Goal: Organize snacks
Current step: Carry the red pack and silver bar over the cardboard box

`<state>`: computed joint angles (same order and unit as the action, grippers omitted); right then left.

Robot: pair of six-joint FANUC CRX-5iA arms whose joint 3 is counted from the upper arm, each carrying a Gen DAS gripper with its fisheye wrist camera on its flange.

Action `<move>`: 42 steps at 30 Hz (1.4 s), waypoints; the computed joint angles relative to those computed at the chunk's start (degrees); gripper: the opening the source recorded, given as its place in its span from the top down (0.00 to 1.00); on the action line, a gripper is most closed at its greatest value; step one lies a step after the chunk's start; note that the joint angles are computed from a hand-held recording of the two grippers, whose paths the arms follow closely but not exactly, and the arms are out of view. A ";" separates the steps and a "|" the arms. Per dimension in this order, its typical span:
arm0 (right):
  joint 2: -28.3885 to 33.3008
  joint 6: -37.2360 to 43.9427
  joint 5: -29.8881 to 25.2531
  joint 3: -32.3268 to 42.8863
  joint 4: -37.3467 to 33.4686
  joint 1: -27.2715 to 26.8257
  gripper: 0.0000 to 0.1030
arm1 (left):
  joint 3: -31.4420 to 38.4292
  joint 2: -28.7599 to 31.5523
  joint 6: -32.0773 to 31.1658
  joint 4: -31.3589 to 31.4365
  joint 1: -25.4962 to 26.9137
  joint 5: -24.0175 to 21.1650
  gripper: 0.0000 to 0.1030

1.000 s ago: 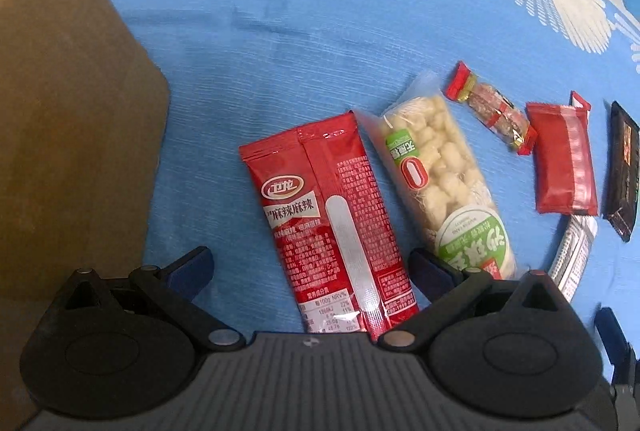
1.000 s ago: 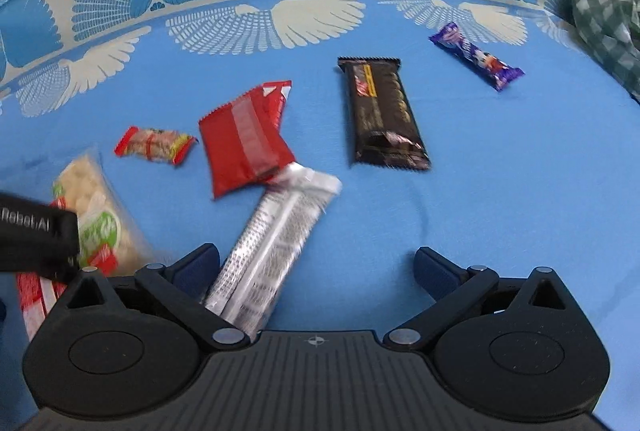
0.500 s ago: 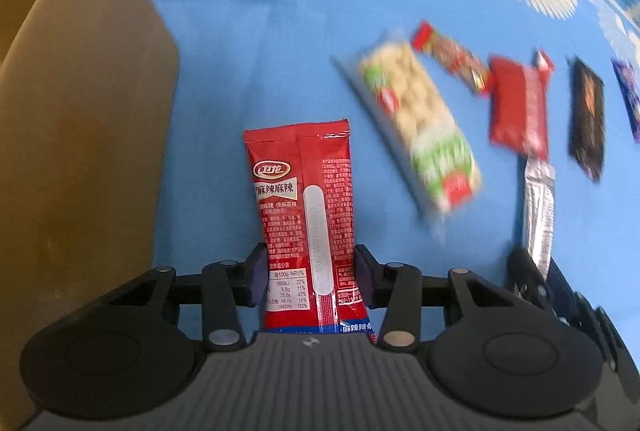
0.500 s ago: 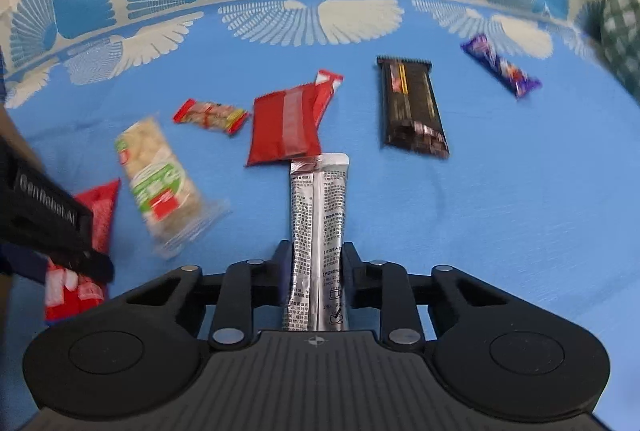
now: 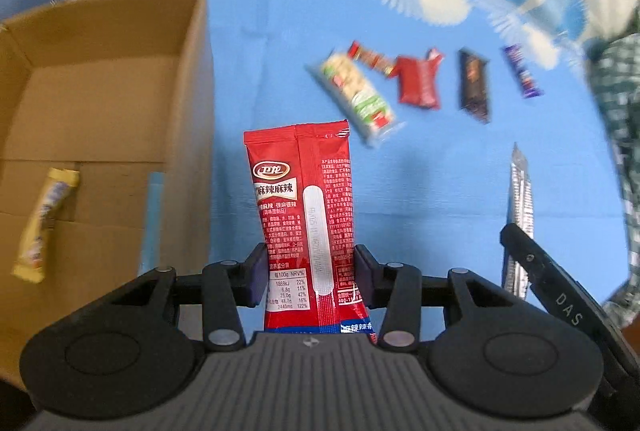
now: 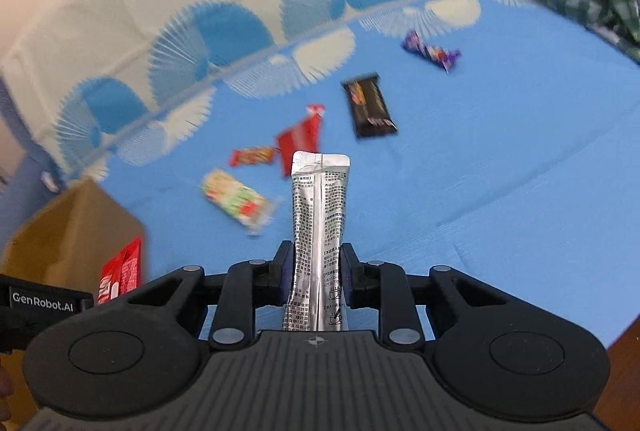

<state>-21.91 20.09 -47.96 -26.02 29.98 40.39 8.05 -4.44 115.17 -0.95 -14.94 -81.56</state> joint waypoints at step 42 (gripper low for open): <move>-10.86 -19.12 -28.22 -0.05 23.15 58.20 0.75 | -7.31 -38.44 6.37 -20.94 -12.42 -15.06 0.52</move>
